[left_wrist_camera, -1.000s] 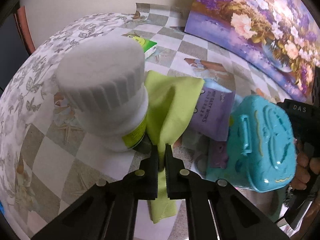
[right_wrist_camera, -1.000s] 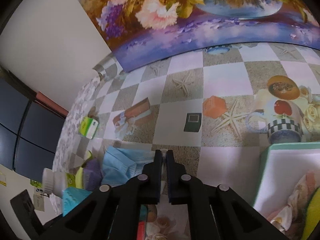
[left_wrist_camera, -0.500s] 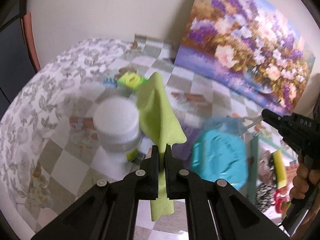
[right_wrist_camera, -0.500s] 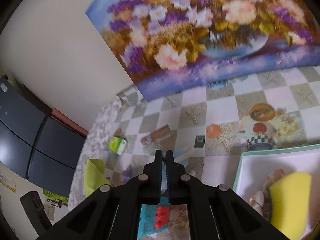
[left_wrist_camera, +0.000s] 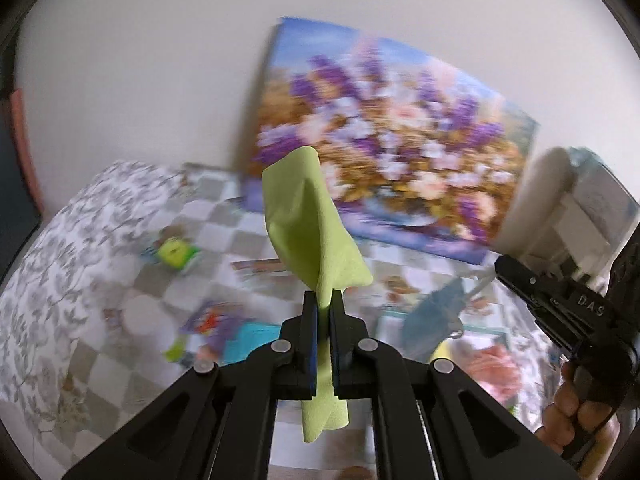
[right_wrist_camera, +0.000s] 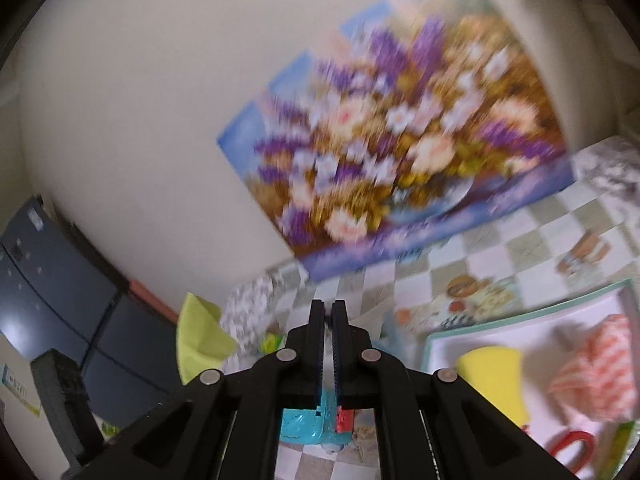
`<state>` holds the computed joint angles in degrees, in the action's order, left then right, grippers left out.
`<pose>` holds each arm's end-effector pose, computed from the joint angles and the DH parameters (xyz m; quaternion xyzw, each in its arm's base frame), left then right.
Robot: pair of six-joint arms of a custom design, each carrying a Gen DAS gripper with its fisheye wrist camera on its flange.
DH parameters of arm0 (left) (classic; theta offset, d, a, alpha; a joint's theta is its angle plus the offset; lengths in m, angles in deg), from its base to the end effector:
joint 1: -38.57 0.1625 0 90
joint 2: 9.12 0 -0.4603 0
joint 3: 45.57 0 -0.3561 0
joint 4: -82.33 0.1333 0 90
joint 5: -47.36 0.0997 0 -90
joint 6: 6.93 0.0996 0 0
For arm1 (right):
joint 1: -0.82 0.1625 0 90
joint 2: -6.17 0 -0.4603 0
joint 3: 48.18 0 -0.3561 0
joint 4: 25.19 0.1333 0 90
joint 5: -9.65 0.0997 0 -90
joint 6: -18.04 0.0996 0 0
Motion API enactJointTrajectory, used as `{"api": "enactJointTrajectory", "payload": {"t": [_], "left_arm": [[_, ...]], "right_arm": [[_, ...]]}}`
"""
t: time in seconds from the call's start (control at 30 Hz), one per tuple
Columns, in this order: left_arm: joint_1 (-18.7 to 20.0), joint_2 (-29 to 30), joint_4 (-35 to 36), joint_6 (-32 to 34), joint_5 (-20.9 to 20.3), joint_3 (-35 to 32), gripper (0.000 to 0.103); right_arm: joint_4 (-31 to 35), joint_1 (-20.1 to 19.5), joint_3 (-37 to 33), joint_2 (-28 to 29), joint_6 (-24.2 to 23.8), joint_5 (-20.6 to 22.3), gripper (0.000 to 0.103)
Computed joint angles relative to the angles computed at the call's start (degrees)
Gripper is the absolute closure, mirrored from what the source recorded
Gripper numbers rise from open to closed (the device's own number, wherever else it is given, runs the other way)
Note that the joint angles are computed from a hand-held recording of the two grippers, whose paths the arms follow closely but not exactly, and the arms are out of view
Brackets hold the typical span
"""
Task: Organize soft objects
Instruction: 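Carry the green cloth in the left tool and the mask in the right tool over the tray, then lower both items into the tray and open both tools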
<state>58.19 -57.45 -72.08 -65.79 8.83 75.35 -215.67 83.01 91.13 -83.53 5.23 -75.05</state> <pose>-0.4023 -0.3677 0.0910 0.1210 0.8909 -0.3638 0.2437 0.0905 -0.3889 0.3663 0.0592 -0.9004 0.4296 0.0357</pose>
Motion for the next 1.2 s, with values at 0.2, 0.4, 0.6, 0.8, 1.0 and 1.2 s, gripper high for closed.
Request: {"api": "enactJointTrajectory", "payload": {"t": [0.2, 0.4, 0.6, 0.8, 1.0, 1.2], "left_arm": [[-0.7, 7.6, -4.3, 6.8, -4.5, -6.2, 0.098], [-0.5, 13.9, -3.9, 9.9, -10.2, -12.1, 0.098], [0.8, 20.7, -1.0, 13.7, -16.7, -18.2, 0.098], [3.0, 24.8, 1.6, 14.6, -22.8, -21.1, 0.098], [5.5, 26.1, 1.1, 12.7, -25.7, -20.9, 0.098], [7.1, 26.9, 1.7, 11.5, -27.6, -21.4, 0.098]], "right_arm": [[0.1, -5.3, 2.3, -9.7, 0.0, 2.2, 0.099], [0.4, -9.9, 1.1, -10.7, -1.6, -3.6, 0.099], [4.6, -14.9, -0.8, -7.8, -1.7, -9.7, 0.099], [9.1, -18.8, -1.2, -6.1, -0.8, -11.3, 0.099], [9.7, -18.1, -1.4, -2.8, -0.9, -16.5, 0.099], [10.5, -18.5, -1.4, -0.8, -0.3, -18.0, 0.097]]}}
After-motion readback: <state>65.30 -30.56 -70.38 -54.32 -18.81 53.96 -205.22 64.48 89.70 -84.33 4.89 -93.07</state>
